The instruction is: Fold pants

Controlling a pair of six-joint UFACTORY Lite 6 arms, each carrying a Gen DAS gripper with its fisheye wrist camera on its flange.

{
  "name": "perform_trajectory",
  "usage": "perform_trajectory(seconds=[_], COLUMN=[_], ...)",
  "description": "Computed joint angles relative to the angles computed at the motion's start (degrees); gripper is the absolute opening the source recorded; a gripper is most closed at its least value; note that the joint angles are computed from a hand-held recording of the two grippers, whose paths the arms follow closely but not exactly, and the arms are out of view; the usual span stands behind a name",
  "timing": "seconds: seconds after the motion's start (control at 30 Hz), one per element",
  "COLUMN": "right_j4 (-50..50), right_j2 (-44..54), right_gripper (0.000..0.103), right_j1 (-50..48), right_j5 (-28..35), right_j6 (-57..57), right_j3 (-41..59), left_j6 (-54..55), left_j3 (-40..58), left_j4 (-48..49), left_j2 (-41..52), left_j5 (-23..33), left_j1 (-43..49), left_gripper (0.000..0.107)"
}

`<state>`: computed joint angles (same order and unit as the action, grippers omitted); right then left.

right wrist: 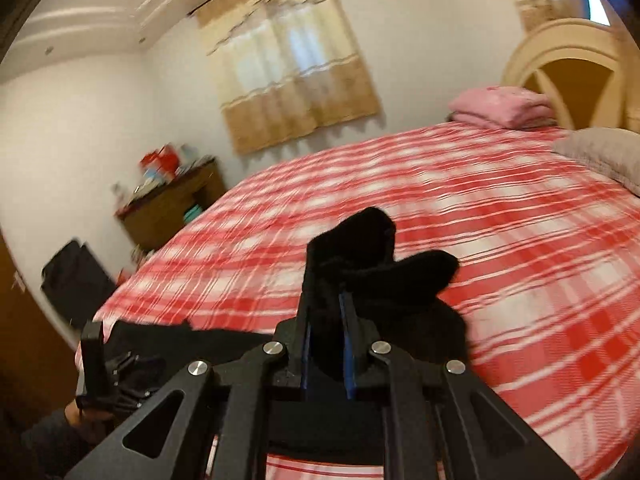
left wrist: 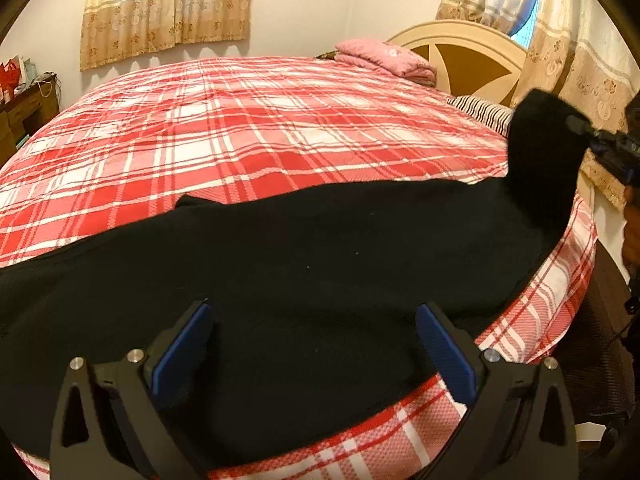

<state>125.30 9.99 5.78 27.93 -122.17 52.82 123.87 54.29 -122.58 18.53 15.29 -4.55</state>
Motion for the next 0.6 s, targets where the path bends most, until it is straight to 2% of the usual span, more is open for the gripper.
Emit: perform_trajectory(seconds=[0.23, 0.47, 0.57, 0.6], right_j4=[11.64, 19.05, 12.04, 9.12], right_j2=[10.74, 21.21, 23.05, 22.92], right_gripper=[0.012, 0.013, 0.02, 0.032], right_j1=[12.29, 19.0, 19.91, 19.92], right_j5=[-5.5, -12.27, -15.29, -15.68], right_j6=[-12.04, -22.34, -17.39, -15.1], right_j3=[5.87, 12.54, 14.15, 13.95], left_j6=[-1.9, -4.24, -9.76, -11.39], left_j3=[-2.22, -1.63, 0.19, 0.62], left_j4=[2.65, 5.67, 11.06, 12.73], left_j2=[-1.72, -1.49, -0.41, -0.24], left_j5=[3.52, 4.02, 4.9, 5.1], left_j1=[2.43, 2.38, 1.79, 1.49], left_gripper=[0.103, 0.103, 0.103, 0.103])
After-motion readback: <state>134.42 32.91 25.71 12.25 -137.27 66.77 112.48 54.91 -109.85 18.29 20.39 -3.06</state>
